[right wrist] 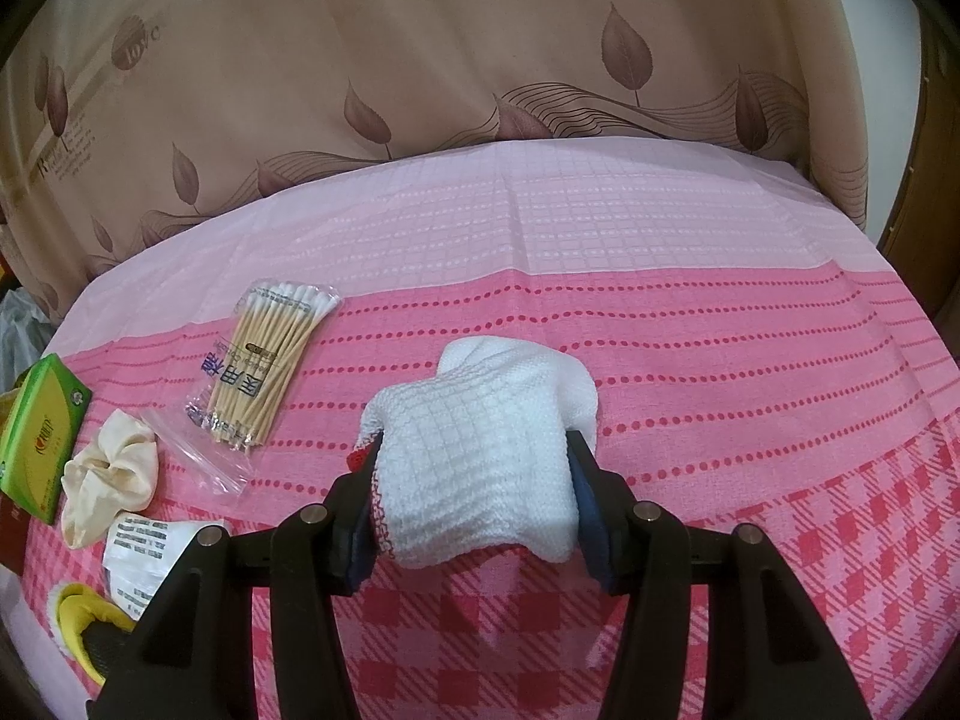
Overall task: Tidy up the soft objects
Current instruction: 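Open the left tool to release the towel and withdraw it, then carry the white knit cloth into the tin and open the right tool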
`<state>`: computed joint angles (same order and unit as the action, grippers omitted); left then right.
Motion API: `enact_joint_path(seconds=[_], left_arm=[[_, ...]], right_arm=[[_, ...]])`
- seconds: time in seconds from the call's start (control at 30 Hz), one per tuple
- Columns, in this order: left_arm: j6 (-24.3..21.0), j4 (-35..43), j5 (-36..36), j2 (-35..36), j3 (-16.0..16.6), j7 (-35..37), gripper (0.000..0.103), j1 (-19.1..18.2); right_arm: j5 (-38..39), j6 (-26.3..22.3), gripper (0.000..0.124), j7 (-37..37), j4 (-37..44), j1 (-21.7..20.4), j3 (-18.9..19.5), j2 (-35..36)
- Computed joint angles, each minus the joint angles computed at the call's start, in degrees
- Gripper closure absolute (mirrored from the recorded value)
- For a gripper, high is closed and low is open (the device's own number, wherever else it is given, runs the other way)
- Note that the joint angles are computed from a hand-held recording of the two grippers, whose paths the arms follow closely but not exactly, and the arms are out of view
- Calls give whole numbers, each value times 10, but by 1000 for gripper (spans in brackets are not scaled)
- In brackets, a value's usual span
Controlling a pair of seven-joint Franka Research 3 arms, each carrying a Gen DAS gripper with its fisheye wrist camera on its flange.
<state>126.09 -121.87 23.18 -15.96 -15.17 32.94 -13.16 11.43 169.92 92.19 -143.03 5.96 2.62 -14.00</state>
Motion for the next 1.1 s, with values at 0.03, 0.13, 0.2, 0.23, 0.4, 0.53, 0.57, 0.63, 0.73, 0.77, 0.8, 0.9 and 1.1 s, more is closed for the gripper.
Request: enact_joint_path(seconds=[0.03, 0.13, 0.2, 0.23, 0.4, 0.53, 0.57, 0.63, 0.73, 0.77, 0.8, 0.9, 1.1], left_arm=[[-5, -5, 6, -8, -3, -5, 68, 0], [-23, -21, 19, -30, -11, -17, 67, -1], [-29, -35, 24, -45, -13, -23, 67, -3], [-36, -46, 29, -57, -15, -27, 67, -3], [-56, -91, 37, -105, -19, -46, 67, -5], [-71, -127, 25, -143, -16, -69, 63, -2], [-71, -136, 27, -151, -17, -75, 63, -1], [-70, -154, 35, -169, -22, -95, 61, 3], [-78, -171, 34, -179, -21, -107, 59, 3], [-75, -174, 31, -181, -17, -106, 59, 1], [-73, -176, 30, -183, -15, -106, 59, 1], [-88, -176, 50, -188, -30, -126, 59, 13], [-113, -180, 59, -200, -29, -165, 59, 17]], right_arm=[[-1, 0, 72, 1, 0, -1, 1, 0], [-11, 8, 72, 9, -4, -6, 7, 5], [-21, 13, 72, 18, -8, -11, 13, 5], [-29, 15, 72, 24, -11, -15, 17, 5], [-74, 25, 74, 62, -19, -37, 39, 7], [-105, 24, 79, 83, -21, -47, 49, 3], [-115, 22, 80, 91, -21, -53, 54, 2], [-143, 18, 81, 112, -20, -66, 67, 0], [-169, 13, 81, 136, -19, -74, 73, -1], [-175, 11, 81, 143, -18, -75, 74, -1], [-180, 8, 82, 149, -16, -75, 74, -1], [-193, -13, 87, 165, -7, -72, 72, -4], [-221, -28, 93, 207, 8, -69, 80, -20]])
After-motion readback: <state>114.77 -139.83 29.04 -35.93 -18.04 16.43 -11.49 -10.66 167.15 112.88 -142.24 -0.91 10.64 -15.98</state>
